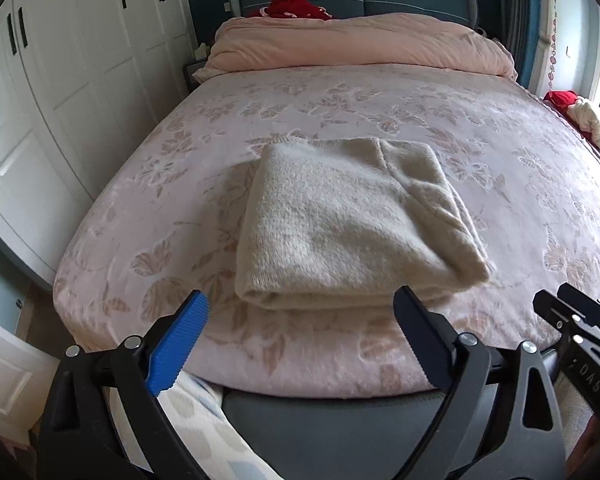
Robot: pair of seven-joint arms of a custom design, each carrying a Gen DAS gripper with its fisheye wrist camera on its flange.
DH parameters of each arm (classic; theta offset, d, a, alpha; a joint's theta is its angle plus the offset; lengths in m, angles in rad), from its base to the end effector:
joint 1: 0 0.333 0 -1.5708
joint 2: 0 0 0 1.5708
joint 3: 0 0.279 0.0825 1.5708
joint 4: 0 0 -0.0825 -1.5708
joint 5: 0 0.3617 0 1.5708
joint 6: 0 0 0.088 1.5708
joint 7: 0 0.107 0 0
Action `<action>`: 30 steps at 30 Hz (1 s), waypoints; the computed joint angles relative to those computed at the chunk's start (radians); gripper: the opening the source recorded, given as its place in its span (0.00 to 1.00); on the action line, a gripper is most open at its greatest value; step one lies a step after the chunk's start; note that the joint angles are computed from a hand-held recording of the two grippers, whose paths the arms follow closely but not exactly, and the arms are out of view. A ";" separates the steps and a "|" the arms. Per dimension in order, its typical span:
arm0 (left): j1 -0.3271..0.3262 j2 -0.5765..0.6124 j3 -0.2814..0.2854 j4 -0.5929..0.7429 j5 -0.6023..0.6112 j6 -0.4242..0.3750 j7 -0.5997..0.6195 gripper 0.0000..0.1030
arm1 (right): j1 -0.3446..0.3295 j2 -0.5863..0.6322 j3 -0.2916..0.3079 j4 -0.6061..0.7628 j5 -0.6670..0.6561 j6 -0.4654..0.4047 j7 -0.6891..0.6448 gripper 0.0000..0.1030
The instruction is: Fold small clothes
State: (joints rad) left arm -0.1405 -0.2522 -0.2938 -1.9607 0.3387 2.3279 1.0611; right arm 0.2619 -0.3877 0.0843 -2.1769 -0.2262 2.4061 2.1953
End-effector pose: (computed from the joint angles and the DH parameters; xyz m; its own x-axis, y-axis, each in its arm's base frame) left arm 0.4646 -0.2267 0.6151 -0.0610 -0.9937 -0.0940 -0.7581 0.1074 -0.6432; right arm 0.4465 0.1650 0.5878 -0.1129 -0.9862 -0.1210 -0.7870 0.1631 -0.5951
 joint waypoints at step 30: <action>-0.016 -0.046 -0.067 -0.057 0.143 -0.005 -0.180 0.89 | 0.010 -0.031 0.033 -0.024 -0.084 0.001 0.039 0.51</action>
